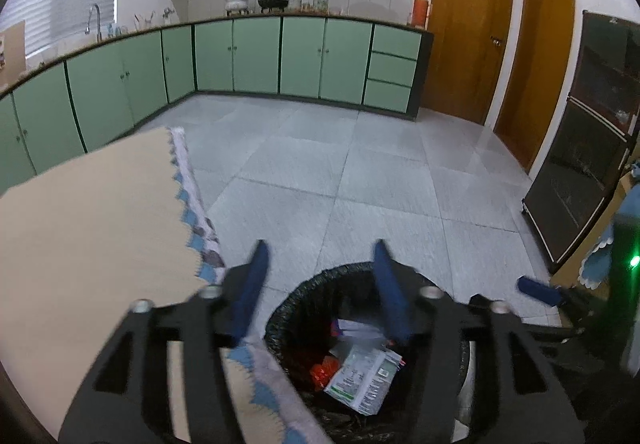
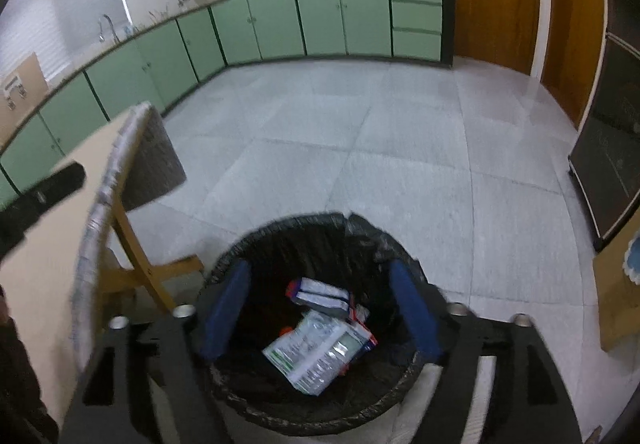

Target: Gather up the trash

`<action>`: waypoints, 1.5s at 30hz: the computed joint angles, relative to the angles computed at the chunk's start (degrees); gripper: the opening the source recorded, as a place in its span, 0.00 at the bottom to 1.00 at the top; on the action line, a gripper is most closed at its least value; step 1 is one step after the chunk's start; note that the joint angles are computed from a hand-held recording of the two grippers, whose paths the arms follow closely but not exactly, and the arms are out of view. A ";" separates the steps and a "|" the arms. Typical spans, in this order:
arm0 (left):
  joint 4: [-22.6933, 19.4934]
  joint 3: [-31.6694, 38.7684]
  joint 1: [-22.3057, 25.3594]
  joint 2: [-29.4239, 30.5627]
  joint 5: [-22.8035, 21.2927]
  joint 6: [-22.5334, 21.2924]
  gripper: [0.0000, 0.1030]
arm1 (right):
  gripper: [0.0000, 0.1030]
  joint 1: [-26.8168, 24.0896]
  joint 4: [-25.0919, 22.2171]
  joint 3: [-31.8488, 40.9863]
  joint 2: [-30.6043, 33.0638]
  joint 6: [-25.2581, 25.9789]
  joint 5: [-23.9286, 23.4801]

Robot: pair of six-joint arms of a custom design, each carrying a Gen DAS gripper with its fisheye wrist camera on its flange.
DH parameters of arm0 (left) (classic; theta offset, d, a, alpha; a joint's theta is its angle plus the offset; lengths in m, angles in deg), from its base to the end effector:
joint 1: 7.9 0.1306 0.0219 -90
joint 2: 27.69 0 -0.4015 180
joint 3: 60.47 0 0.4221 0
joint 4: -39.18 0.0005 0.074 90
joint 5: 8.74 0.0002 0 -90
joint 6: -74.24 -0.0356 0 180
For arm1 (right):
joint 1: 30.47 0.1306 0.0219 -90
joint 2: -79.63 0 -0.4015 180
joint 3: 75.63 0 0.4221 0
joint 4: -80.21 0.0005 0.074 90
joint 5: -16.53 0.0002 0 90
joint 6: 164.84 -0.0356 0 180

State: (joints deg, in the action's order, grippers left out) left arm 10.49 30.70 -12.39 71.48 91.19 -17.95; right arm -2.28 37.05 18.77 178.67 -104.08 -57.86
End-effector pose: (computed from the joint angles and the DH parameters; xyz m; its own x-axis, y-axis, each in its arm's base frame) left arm 0.5889 -0.0529 0.4029 -0.5870 0.0839 -0.8052 0.2376 0.9687 -0.0723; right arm 0.5145 0.2643 0.4126 -0.7142 0.1510 -0.6835 0.0610 0.9862 0.1542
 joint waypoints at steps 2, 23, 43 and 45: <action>0.26 -0.62 0.58 -1.32 0.32 -0.32 0.65 | 0.88 0.90 0.45 0.37 -1.14 0.97 0.67; 2.29 -9.07 7.49 -16.82 3.22 -1.88 0.88 | 0.94 9.48 2.13 3.65 -8.69 6.27 4.38; 4.33 -13.52 11.92 -25.69 6.37 -0.92 0.92 | 0.94 15.76 2.75 3.95 -12.59 9.88 8.42; 4.68 -13.72 12.62 -26.04 6.91 -0.82 0.92 | 0.94 16.20 3.00 3.97 -12.63 10.27 8.67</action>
